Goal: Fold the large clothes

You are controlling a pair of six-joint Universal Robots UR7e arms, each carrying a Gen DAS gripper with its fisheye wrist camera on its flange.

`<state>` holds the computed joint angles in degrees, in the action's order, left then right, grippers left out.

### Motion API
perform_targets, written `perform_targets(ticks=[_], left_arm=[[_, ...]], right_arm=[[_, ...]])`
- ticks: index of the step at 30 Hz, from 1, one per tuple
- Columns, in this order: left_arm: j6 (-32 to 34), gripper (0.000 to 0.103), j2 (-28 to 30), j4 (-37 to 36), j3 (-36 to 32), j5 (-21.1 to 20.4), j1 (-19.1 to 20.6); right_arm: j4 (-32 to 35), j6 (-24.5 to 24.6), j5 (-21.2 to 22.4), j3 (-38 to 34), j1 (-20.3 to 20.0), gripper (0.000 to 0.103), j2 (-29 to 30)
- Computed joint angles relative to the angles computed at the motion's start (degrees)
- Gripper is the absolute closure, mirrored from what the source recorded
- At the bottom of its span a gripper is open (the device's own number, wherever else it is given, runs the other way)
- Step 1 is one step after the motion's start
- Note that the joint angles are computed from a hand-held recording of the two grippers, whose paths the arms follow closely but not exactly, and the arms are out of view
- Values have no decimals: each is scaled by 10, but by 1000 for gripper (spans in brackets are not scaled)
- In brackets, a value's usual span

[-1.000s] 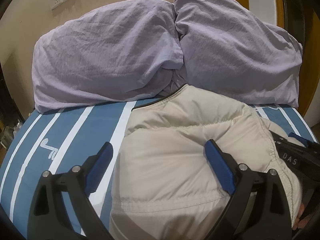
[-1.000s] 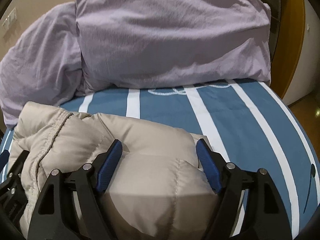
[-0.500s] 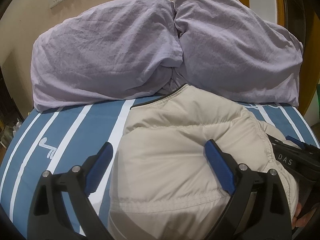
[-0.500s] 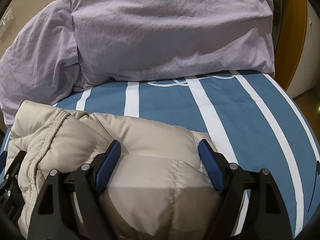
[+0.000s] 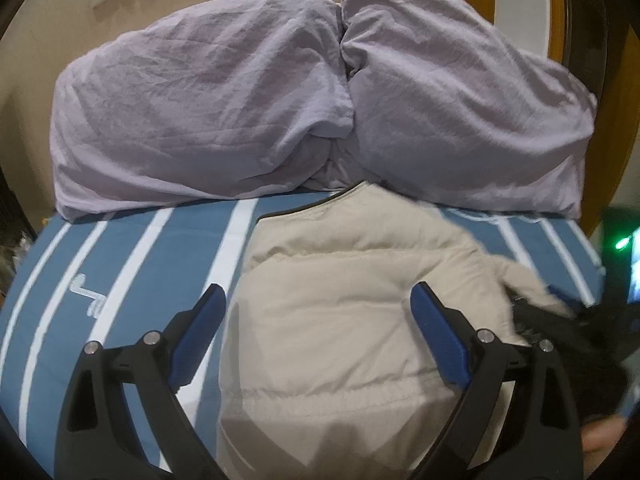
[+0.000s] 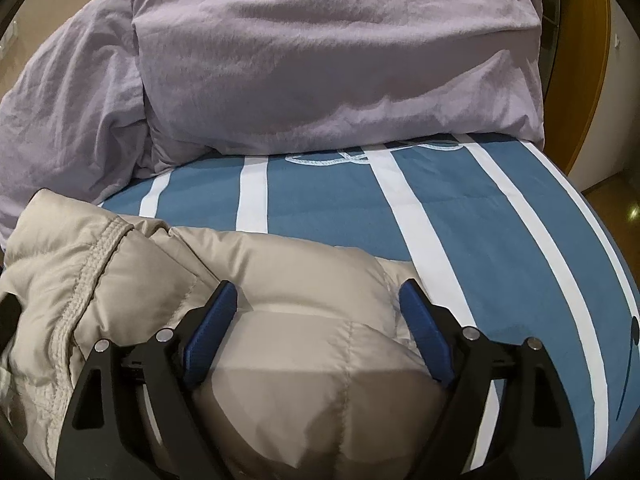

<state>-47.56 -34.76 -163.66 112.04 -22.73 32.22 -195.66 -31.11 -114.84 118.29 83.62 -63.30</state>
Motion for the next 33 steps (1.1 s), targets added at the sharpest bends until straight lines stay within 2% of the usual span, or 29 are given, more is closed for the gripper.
perform_targets(ticks=[3, 6, 9, 12, 18, 33], left_arm=[[17, 7, -2, -11, -8, -7, -6], [14, 3, 10, 30, -32, 16, -8], [-1, 2, 21, 88, -53, 7, 7], [15, 2, 32, 50, -51, 17, 12], [20, 2, 44, 51, -57, 36, 16], [44, 2, 54, 17, -58, 36, 22]], right_arm=[[4, 1, 1, -1, -2, 18, -1], [5, 1, 2, -1, -2, 18, -1], [6, 1, 8, 0, -5, 18, -4], [2, 2, 5, 1, -3, 18, -2], [-14, -2, -6, 3, 0, 18, 1], [-20, -5, -12, 2, 1, 17, 4]])
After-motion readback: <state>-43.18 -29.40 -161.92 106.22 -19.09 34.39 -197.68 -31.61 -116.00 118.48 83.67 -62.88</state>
